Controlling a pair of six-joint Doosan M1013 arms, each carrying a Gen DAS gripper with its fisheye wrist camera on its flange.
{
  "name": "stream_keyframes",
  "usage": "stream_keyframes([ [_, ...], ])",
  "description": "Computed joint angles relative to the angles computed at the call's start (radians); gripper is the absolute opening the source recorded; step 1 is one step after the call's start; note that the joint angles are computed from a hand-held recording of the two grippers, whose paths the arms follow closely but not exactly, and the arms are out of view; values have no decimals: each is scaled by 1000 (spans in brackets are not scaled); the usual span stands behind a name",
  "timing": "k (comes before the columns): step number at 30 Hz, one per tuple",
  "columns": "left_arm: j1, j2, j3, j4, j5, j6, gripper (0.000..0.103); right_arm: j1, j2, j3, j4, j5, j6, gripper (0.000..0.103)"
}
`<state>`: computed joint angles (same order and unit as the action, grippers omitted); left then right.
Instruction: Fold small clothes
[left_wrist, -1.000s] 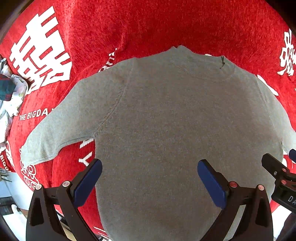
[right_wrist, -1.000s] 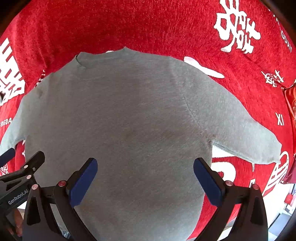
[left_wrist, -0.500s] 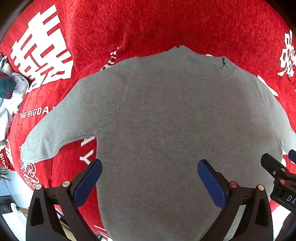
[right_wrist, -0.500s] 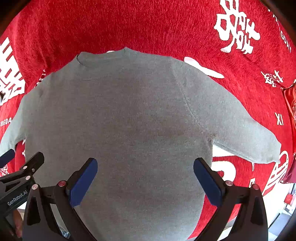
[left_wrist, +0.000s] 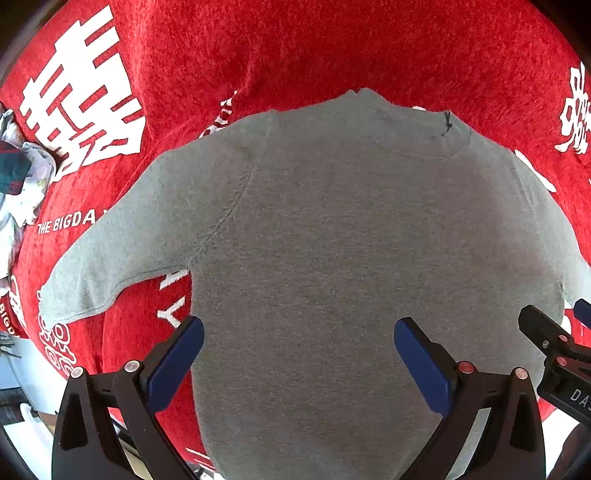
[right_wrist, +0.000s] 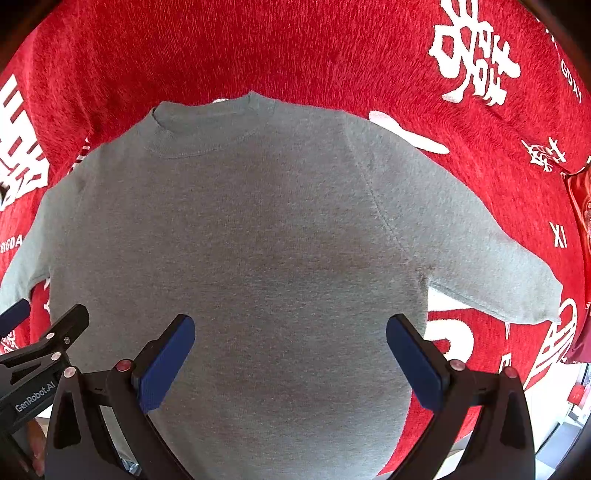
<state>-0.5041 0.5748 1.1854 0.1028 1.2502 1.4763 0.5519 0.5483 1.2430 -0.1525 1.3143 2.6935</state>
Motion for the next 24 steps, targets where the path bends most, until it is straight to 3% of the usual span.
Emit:
stream_keyframes([
  [24, 7, -4, 10, 4, -3, -6, 103, 1, 6, -8, 3, -1, -1, 103],
])
